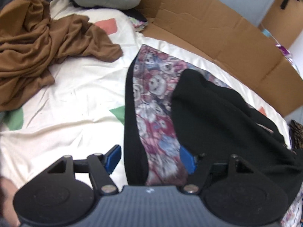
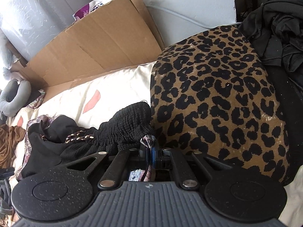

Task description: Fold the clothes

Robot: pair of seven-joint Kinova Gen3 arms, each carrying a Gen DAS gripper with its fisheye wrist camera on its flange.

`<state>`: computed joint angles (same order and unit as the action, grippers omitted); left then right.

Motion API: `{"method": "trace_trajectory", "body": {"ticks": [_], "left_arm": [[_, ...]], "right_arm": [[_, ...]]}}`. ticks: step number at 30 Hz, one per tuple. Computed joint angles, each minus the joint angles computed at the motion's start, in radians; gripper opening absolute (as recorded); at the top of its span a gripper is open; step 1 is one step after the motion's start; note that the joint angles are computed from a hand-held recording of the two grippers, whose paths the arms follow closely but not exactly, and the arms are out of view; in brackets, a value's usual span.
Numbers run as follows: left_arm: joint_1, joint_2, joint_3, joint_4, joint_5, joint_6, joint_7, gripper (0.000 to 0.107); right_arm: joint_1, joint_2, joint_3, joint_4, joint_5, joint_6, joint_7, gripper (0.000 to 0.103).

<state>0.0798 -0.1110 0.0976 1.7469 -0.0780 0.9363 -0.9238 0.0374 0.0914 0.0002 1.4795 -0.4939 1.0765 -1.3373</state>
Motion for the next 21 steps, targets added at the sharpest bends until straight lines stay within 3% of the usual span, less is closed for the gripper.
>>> {"method": "trace_trajectory", "body": {"ticks": [6,16,21], "left_arm": [[-0.02,0.035,-0.025,0.057,0.033,-0.102,0.018,0.071],[-0.066,0.061,-0.08,0.119,0.213,-0.284,-0.066,0.07],[-0.076,0.096,-0.074,0.097,0.197,-0.316,-0.059,0.066]], "right_arm": [[-0.001,0.009,-0.002,-0.005,0.0,0.006,-0.002,0.002],[0.01,0.022,-0.005,-0.001,-0.032,0.011,0.011,0.002],[0.015,0.023,-0.006,0.005,-0.046,0.009,0.024,0.002]]}}
